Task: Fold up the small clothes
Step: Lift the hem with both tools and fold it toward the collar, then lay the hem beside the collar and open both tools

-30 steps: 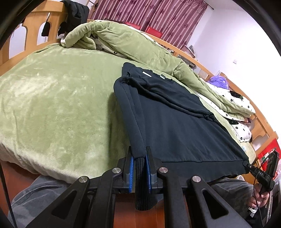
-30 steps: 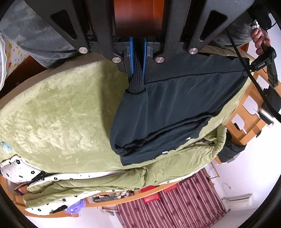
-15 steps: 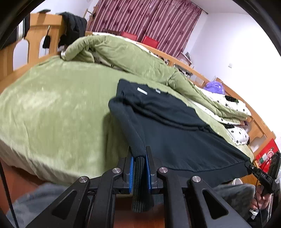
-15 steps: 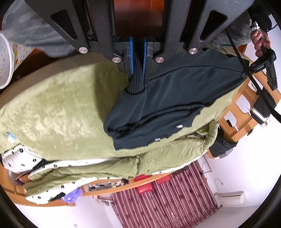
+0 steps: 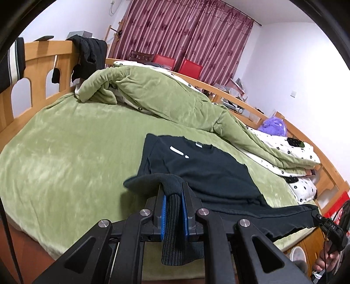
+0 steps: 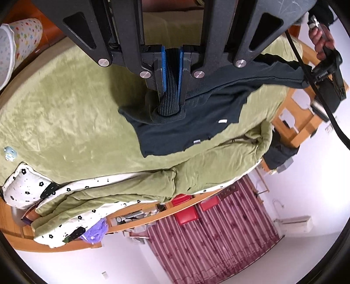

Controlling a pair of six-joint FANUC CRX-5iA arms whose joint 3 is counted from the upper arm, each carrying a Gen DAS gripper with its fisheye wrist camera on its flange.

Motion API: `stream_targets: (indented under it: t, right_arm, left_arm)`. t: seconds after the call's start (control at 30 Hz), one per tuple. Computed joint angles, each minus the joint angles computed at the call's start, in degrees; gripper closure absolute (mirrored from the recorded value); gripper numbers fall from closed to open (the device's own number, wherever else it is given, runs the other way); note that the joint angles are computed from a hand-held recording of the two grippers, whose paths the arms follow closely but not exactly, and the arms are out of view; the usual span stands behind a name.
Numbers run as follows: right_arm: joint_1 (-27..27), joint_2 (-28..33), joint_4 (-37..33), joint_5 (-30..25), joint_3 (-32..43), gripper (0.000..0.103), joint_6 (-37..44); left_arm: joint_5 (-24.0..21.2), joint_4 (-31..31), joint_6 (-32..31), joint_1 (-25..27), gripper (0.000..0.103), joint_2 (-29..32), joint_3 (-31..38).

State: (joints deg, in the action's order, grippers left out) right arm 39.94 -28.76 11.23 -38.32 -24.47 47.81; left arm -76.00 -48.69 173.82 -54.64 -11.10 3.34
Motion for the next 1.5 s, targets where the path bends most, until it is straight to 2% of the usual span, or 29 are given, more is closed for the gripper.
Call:
stream_targets:
  t: [0.23,0.33,0.6,1.07,1.3,1.5]
  right_arm:
    - [-4.11,9.48,-5.15,2.75,8.79,0.095,5.70]
    - [-6.21,15.15,-8.44,2.48,14.87,0.094,9.13]
    - [-8.38,26.46,-10.68,2.17,26.55,0.094,11.95]
    - [-10.61,44.81,-10.89,0.29,43.01,0.094,15.41]
    - [-11.73,52.48,-11.50,-1.62,49.61,0.094,16.93]
    - [-12.41,59.18,-11.81,-3.76,56.06,0.094,18.64]
  left_arm:
    - [2.51,1.87,-6.70,7.29,0.091,3.35,4.18]
    - [4.56,4.02,-10.01,11.39,0.091,4.95,5.87]
    - [10.46,9.71,-16.92,21.55,0.091,9.12,8.82]
    - [16.74,15.04,-25.13,31.46,0.091,19.38,13.74]
    - [21.80,21.61,-28.90,36.80,0.091,24.11,14.64]
    - [23.06,24.44,-31.93,39.52,0.091,28.72,16.77]
